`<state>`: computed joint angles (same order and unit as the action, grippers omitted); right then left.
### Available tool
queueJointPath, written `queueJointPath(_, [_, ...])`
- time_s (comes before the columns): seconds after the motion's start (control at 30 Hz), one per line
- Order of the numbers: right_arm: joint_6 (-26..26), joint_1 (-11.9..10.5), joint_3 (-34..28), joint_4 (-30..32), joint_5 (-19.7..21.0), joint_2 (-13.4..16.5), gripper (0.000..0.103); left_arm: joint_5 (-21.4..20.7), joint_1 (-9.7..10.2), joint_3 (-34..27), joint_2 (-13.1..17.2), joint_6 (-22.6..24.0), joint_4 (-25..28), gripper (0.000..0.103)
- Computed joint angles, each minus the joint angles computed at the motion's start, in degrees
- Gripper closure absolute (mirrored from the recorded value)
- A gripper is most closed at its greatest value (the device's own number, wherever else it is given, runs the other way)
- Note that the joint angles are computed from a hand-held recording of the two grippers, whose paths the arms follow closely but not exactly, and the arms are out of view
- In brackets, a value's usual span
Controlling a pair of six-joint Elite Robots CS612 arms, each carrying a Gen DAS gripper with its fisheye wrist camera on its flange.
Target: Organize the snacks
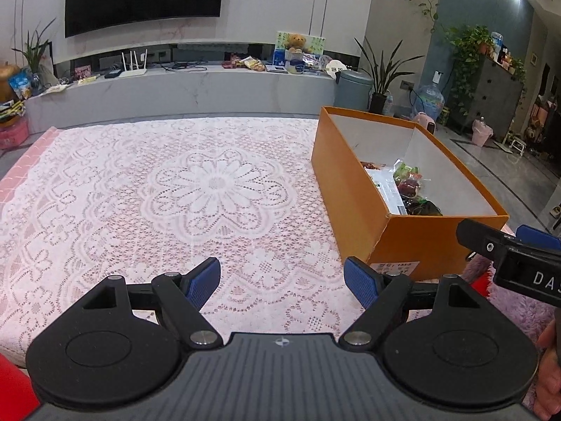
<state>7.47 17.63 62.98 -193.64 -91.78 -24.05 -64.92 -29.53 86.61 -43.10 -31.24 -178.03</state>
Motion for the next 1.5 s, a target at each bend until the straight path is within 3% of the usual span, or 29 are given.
queueJointPath(1.5, [-2.5, 0.2, 0.3, 0.1, 0.8, -0.1, 0.003, 0.4, -0.24, 0.5, -1.0, 0.8, 0.7, 0.011])
